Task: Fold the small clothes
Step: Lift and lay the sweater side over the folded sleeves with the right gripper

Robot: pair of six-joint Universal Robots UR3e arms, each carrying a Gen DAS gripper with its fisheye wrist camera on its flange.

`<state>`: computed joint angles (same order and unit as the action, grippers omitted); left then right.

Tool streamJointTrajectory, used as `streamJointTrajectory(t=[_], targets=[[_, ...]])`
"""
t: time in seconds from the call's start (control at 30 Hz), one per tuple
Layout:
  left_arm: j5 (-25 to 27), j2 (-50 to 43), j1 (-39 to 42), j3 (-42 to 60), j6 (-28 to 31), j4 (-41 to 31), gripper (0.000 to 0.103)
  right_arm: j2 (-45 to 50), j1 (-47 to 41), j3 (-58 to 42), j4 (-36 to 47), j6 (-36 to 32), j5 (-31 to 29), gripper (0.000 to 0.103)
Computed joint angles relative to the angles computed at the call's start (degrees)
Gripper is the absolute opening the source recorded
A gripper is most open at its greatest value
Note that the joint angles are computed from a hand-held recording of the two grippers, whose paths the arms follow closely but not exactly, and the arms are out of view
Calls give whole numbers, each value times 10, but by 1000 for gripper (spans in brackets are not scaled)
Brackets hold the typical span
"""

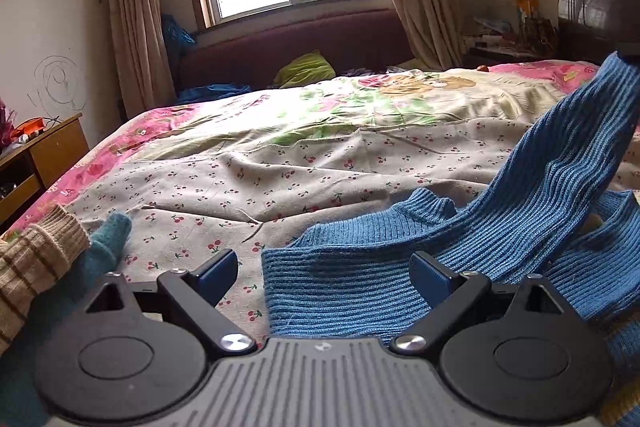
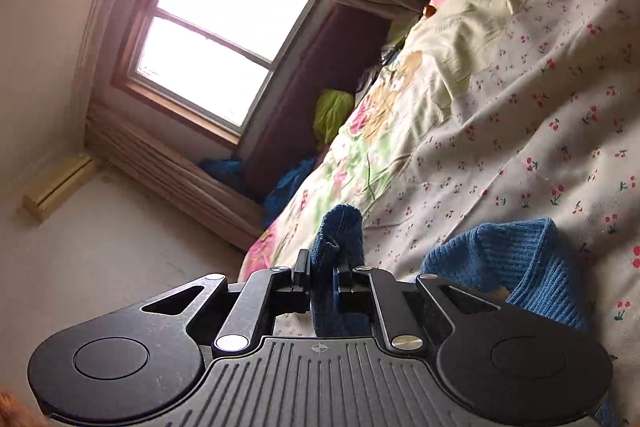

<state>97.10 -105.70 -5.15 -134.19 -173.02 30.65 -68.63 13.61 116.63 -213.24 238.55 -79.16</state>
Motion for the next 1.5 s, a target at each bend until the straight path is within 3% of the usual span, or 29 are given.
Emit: streamJointTrajectory(t=[0.07,0.17,0.23,0.43,0.5,0.67,0.83,0.87,0.97,1.07,1.2,1.27,1.33,1.4,1.5], targets=[[4,-15,-1,-4,10,1,103,-14,-2,60,8,4,-15,10],[9,-32,-4,-2,19,-34,103,-4,-6,104,113,-19,-69,10],[10,-33,-6,-18,22,-9,103,19,-27,137,48,4,-32,9],[12,-11,-5,-21,38,-7,103,-21,11,77,124,-81,-97,15],[12,-9,-4,-16,30,-14,103,-17,3,66,133,-77,-81,23],[7,-27,2,-19,42,-20,103,-9,-48,49,184,-83,17,23],[4,-20,4,-20,34,-26,103,40,-112,45,124,-39,137,23],[4,-20,4,-20,33,-26,103,42,-112,46,114,-31,137,22],[2,-21,6,-25,32,-15,103,28,-95,71,41,-47,102,12],[1,-33,6,-36,35,15,103,28,-77,108,-59,-80,72,12],[3,-34,5,-32,35,10,103,4,-57,110,84,-149,4,12],[3,-28,5,-33,38,4,103,0,-63,129,67,-136,9,12],[5,-21,5,-37,43,8,103,-31,-42,127,91,-141,-48,16],[10,-17,3,-41,44,19,103,-56,-16,112,123,-168,-101,16],[23,-22,-2,-29,37,18,103,-66,9,78,154,-210,-110,16]])
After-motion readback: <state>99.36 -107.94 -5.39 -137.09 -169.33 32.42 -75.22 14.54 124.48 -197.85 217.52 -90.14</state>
